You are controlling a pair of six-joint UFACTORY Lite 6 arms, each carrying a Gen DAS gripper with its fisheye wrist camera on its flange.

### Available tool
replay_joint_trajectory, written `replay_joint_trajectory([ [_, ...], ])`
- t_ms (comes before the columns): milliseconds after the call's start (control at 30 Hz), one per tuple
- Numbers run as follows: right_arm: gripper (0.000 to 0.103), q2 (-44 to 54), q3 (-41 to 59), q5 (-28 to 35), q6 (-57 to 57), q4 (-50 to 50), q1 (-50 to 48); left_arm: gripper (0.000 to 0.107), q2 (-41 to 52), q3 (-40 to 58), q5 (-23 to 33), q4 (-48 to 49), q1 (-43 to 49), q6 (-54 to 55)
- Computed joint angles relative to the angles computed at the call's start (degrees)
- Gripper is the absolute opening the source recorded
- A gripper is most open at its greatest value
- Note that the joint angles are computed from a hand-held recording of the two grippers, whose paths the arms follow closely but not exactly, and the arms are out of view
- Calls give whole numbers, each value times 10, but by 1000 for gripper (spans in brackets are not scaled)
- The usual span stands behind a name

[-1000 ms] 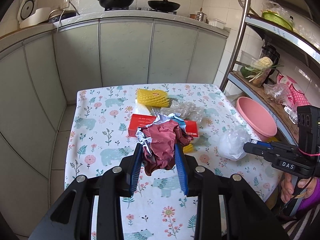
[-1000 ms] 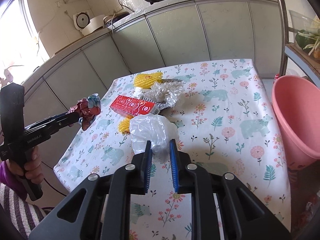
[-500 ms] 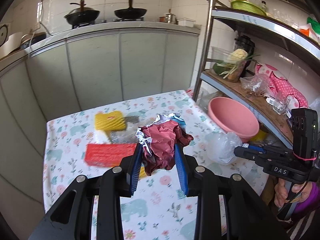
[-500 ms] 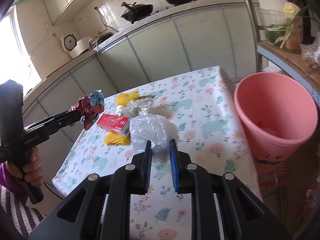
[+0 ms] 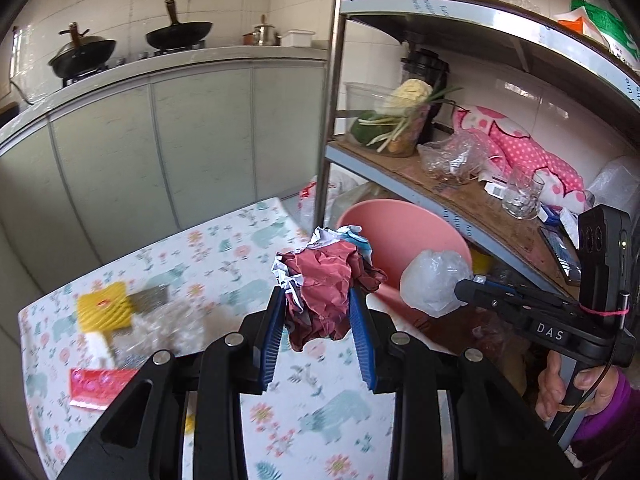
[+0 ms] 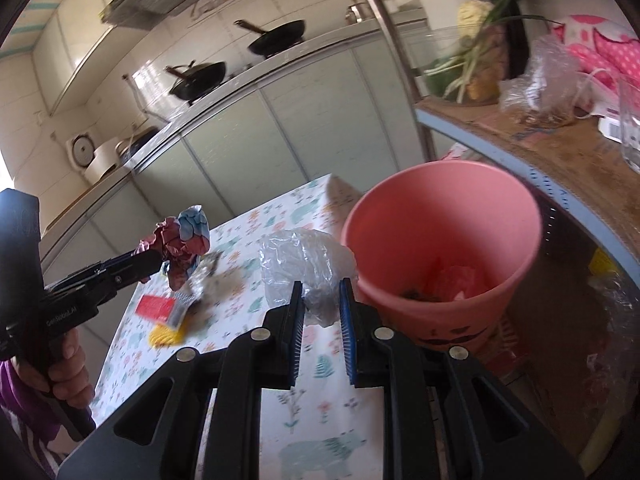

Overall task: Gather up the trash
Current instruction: 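Carry the wrapper and plastic bag into the pink bucket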

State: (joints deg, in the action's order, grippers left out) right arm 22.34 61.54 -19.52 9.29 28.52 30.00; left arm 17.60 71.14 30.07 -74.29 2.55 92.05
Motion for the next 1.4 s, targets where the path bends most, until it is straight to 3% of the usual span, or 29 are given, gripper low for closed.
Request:
replay_joint_trajectory([
  [367, 18, 40, 35, -17, -121, 147, -49, 32, 134, 144, -23, -14, -117, -28],
  [567, 18, 87, 83, -5, -177, 210, -69, 32, 220, 248, -33, 40, -155, -97],
  [1033, 18, 160, 157, 23, -277, 315, -82, 32, 412, 476, -9, 207, -179, -293],
  [1267, 19, 179, 179, 20, -340, 389, -80, 37, 445, 519, 15, 236, -177, -331],
  [1400, 25, 185, 187, 29, -366, 421, -83, 39, 455, 538, 34, 246, -175, -352],
])
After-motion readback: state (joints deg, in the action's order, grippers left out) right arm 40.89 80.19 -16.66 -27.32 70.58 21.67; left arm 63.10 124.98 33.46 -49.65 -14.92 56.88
